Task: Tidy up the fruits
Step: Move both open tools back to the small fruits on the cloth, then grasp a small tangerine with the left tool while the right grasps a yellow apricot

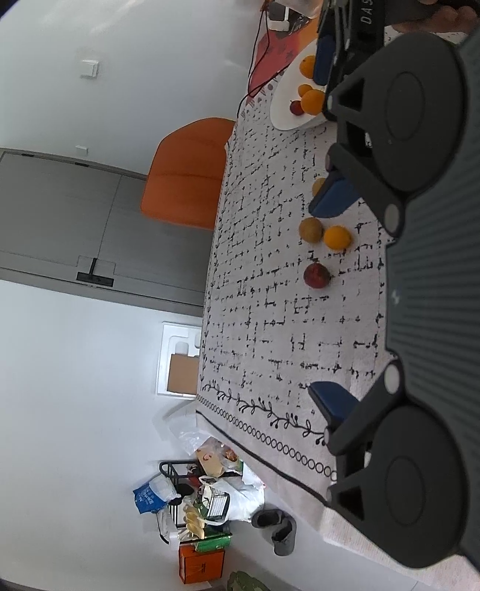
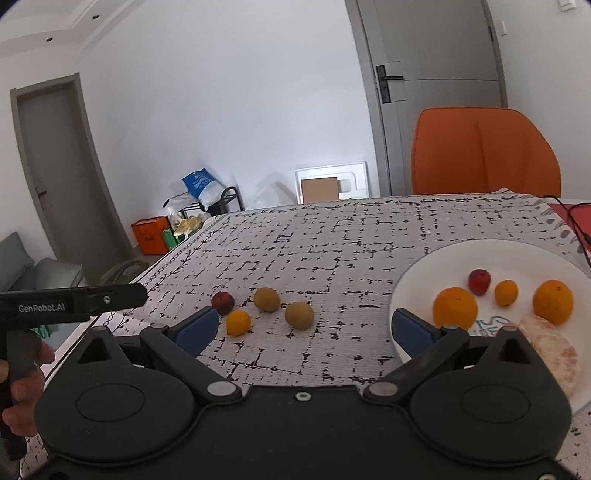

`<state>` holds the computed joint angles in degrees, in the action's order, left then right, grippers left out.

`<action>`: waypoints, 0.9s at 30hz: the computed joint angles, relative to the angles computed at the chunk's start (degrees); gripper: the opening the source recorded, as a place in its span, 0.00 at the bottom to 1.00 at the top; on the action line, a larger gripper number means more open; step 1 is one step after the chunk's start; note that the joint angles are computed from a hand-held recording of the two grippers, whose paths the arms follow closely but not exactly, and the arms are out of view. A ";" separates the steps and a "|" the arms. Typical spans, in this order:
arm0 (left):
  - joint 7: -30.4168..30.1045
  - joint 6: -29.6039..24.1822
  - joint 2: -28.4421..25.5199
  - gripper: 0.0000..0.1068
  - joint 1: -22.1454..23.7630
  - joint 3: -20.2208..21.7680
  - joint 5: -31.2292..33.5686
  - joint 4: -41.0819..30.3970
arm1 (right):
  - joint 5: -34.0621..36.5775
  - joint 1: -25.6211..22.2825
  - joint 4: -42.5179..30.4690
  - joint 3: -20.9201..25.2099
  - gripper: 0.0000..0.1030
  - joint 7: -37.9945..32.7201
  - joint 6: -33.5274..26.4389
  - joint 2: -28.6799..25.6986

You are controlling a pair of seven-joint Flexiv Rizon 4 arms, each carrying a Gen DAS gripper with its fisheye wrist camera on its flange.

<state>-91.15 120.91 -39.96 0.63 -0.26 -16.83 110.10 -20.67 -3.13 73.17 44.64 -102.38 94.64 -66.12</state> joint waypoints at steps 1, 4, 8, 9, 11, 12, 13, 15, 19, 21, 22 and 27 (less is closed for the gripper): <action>0.02 -0.20 -0.15 0.87 0.14 -0.19 0.21 -0.17 | -0.05 0.13 -0.12 -0.05 0.97 -0.06 -0.11 -0.02; -0.06 -0.95 -0.77 0.82 0.38 -0.57 0.36 -0.97 | 0.02 0.54 -0.92 -0.22 0.92 -0.30 -1.12 -0.20; -0.11 -1.72 -1.69 0.77 0.42 -0.85 0.55 -2.24 | 1.04 0.82 -1.43 -0.40 0.85 -1.52 -2.30 -0.09; -0.07 -2.06 -1.98 0.74 0.43 -0.96 0.59 -2.72 | 1.30 0.75 -1.71 -0.09 0.83 -2.06 -2.91 -0.19; -0.01 -2.71 -2.32 0.69 0.50 -1.12 0.74 -3.26 | 2.18 0.81 -2.08 0.13 0.78 -3.26 -3.65 -0.20; -0.09 -2.98 -2.45 0.65 0.68 -1.32 0.89 -3.47 | 2.66 0.88 -2.28 0.24 0.76 -3.93 -4.05 -0.17; -0.22 -3.14 -2.53 0.62 0.90 -1.55 1.10 -3.54 | 3.12 0.97 -2.54 0.36 0.75 -4.69 -4.53 -0.18; -0.37 -3.33 -2.71 0.59 1.13 -1.73 1.47 -3.68 | 4.11 1.23 -3.06 0.54 0.73 -6.19 -5.25 -0.20; -0.75 -3.60 -2.81 0.54 1.58 -1.91 1.97 -3.60 | 6.12 2.61 -5.39 0.07 0.62 -8.37 -7.81 -0.54; -0.95 -3.73 -2.83 0.54 1.71 -1.85 2.00 -3.56 | 7.18 3.47 -6.76 -0.41 0.59 -9.23 -9.09 -0.72; -1.01 -3.80 -2.84 0.54 1.62 -1.68 1.87 -3.52 | 7.75 3.93 -7.30 -0.79 0.58 -9.62 -9.43 -0.74; -1.22 -3.91 -3.01 0.53 1.36 -0.95 1.17 -3.55 | 10.33 6.53 -10.22 -3.18 0.51 -11.40 -11.57 -0.85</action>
